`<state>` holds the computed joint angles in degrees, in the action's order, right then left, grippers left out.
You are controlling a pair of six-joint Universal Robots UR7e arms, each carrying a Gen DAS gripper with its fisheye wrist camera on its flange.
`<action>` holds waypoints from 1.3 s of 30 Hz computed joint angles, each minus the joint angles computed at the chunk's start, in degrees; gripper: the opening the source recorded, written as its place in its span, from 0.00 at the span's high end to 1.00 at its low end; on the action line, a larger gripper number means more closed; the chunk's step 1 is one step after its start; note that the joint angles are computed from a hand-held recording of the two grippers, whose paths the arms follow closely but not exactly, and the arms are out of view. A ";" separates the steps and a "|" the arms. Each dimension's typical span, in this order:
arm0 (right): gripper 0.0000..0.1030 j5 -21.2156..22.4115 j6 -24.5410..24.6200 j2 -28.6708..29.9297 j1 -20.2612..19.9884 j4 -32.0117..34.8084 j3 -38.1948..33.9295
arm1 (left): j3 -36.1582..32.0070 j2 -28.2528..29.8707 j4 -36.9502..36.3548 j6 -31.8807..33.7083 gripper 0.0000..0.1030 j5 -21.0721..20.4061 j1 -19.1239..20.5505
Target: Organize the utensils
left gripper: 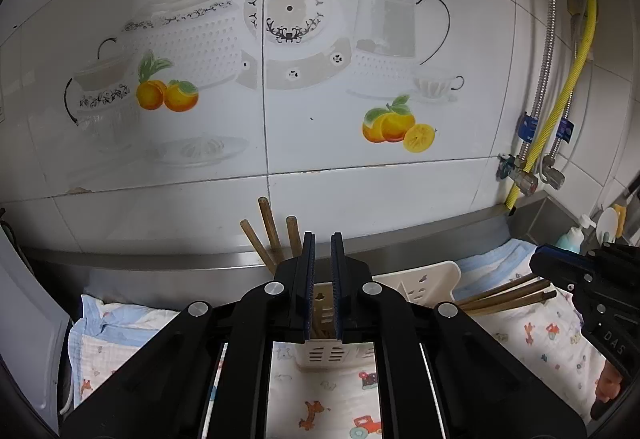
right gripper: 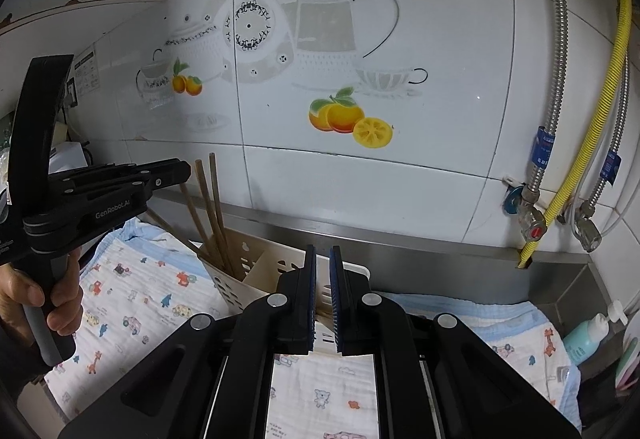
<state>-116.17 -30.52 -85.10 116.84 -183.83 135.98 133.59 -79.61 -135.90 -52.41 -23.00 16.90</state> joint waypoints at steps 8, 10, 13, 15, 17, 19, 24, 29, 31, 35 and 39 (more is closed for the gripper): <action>0.73 -0.79 0.06 -0.46 0.76 -1.09 0.78 | 0.22 -1.69 5.91 -4.80 0.49 1.50 -1.56; 0.68 -1.06 0.13 -0.66 1.01 -1.30 0.93 | 0.20 -2.24 8.52 -7.12 0.39 2.41 -2.16; 0.57 -1.58 0.05 -0.95 1.38 -1.83 1.19 | -0.02 -3.16 12.97 -10.36 0.23 3.58 -3.06; 0.50 -2.14 -0.05 -0.96 1.71 -2.22 1.29 | -0.23 -3.74 16.49 -13.00 0.14 4.31 -3.64; 0.49 -2.34 0.02 -1.08 1.93 -2.57 1.40 | -0.43 -4.37 20.34 -15.67 0.11 5.04 -4.27; 0.46 -2.32 0.28 -1.34 2.10 -2.34 1.50 | -0.95 -4.87 25.07 -19.16 0.08 5.36 -4.70; 0.33 -2.80 0.38 -1.41 2.70 -3.24 1.99 | -1.14 -6.15 31.00 -23.76 0.06 5.18 -5.72; 0.24 -3.38 0.37 -1.97 3.49 -4.10 3.02 | -1.28 -7.02 35.63 -26.75 0.05 4.55 -7.11; 0.21 -3.41 0.49 -2.46 3.74 -4.44 3.61 | -1.27 -7.32 37.83 -28.35 0.05 4.36 -7.93; 0.17 -3.48 1.18 -3.37 4.02 -4.34 4.52 | -1.05 -8.05 41.37 -31.45 0.05 3.66 -9.42; 0.14 -3.85 1.27 -4.04 4.63 -4.88 5.86 | -1.20 -8.79 47.76 -36.80 0.05 2.61 -11.08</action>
<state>-120.02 -29.25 -89.14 121.46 -188.71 141.84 132.38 -88.40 -88.15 -89.21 -20.38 5.82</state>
